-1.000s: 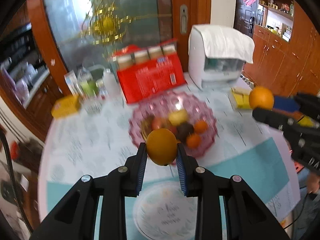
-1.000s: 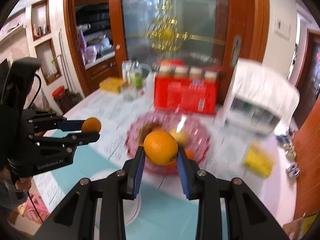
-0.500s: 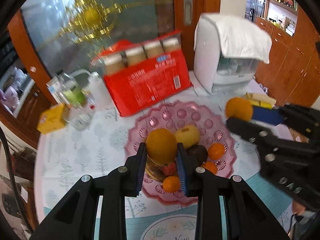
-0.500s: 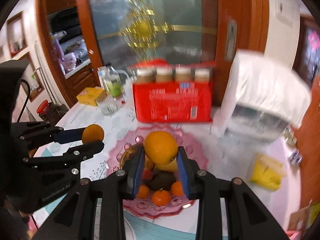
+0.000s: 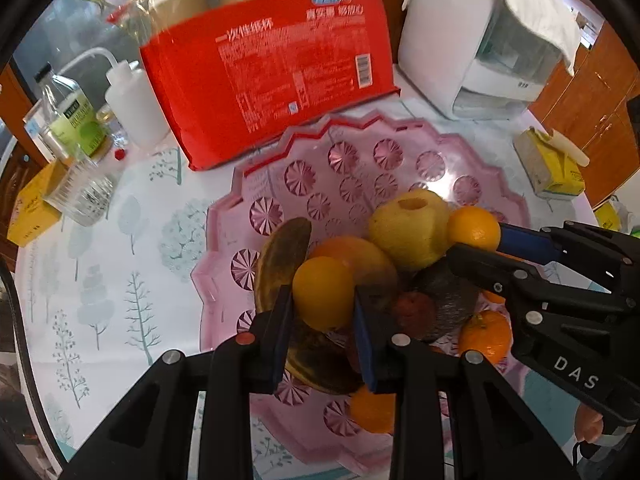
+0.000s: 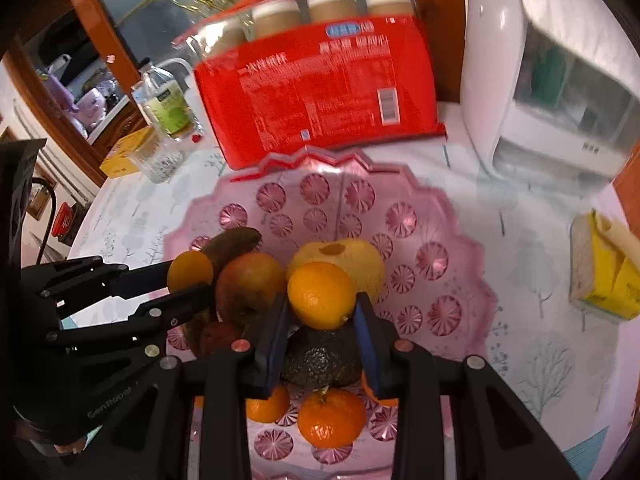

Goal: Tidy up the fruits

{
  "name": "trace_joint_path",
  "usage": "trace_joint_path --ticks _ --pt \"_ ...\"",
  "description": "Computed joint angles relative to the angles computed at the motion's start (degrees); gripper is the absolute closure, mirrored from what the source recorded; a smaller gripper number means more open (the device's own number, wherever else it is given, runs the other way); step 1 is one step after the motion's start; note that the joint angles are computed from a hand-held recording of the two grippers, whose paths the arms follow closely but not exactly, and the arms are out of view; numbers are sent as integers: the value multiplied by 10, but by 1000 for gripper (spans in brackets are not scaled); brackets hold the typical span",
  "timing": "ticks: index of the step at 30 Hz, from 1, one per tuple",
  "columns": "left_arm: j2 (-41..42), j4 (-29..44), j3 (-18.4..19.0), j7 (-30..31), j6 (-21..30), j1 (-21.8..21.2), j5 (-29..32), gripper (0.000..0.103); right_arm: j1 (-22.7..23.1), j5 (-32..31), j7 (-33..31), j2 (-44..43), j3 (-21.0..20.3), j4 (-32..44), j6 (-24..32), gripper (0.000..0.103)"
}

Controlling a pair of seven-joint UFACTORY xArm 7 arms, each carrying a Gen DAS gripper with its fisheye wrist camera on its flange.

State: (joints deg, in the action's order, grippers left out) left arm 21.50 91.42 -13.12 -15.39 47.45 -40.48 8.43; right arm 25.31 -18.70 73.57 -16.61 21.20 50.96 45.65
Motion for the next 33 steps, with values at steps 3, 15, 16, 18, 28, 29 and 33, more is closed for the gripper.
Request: trace_joint_path --ticks 3,15,16,18,28,29,33 --pt "2 -8 1 6 -9 3 0 72 1 7 7 9 -1 -4 -13 70" --pt "-45 -67 6 -29 -53 7 42 23 10 2 59 -4 11 -10 -11 61" --pt "-52 -72 6 -35 -54 8 44 22 10 0 62 -5 14 -7 -4 60" --pt "-67 -84 5 -48 -58 10 47 19 11 -7 68 -9 19 0 8 59" --pt "-152 -139 -23 -56 -51 42 -29 15 21 -37 94 -27 50 48 90 57" --pt "-162 -146 -26 -51 -50 46 -45 15 22 -40 100 -30 54 53 99 57" --pt "-203 -169 -35 -66 -37 48 -49 12 28 -48 109 -32 69 77 140 56"
